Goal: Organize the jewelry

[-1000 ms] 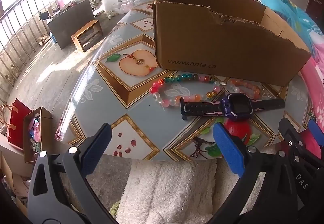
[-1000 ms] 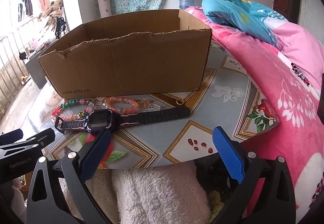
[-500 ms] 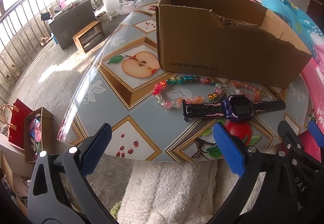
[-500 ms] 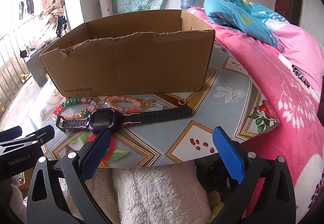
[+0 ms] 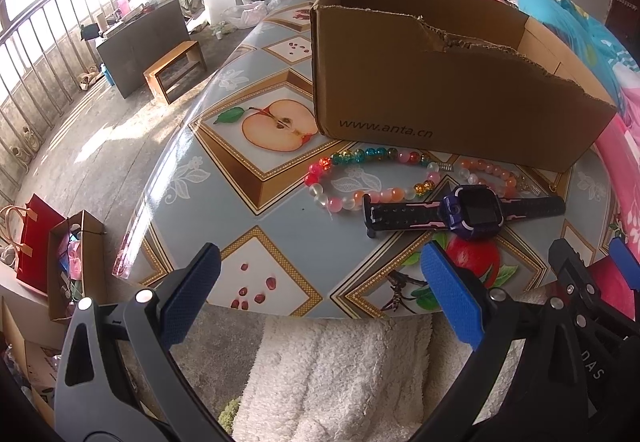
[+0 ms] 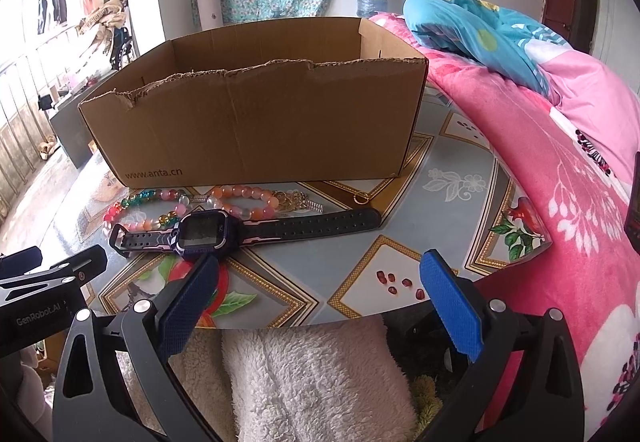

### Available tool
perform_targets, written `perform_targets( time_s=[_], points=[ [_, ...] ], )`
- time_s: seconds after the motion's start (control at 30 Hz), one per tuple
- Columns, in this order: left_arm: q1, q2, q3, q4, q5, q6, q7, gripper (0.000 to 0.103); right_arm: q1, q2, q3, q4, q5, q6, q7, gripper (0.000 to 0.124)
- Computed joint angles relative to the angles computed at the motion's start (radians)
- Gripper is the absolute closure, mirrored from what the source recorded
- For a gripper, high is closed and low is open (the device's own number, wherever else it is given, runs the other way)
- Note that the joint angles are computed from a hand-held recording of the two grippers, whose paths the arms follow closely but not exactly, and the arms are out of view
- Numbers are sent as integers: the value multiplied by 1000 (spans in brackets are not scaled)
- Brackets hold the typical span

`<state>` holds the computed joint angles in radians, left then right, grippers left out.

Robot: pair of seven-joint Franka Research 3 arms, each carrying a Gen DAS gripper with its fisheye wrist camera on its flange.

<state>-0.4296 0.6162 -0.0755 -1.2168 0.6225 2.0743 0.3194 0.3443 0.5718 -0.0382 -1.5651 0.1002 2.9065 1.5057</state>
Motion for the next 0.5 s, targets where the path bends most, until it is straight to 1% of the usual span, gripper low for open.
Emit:
perform_targets(
  time_s=[0.5],
  points=[
    [1, 1, 0, 2, -5, -2, 3, 7, -1, 0, 1, 0, 2, -1, -4, 26]
  ],
)
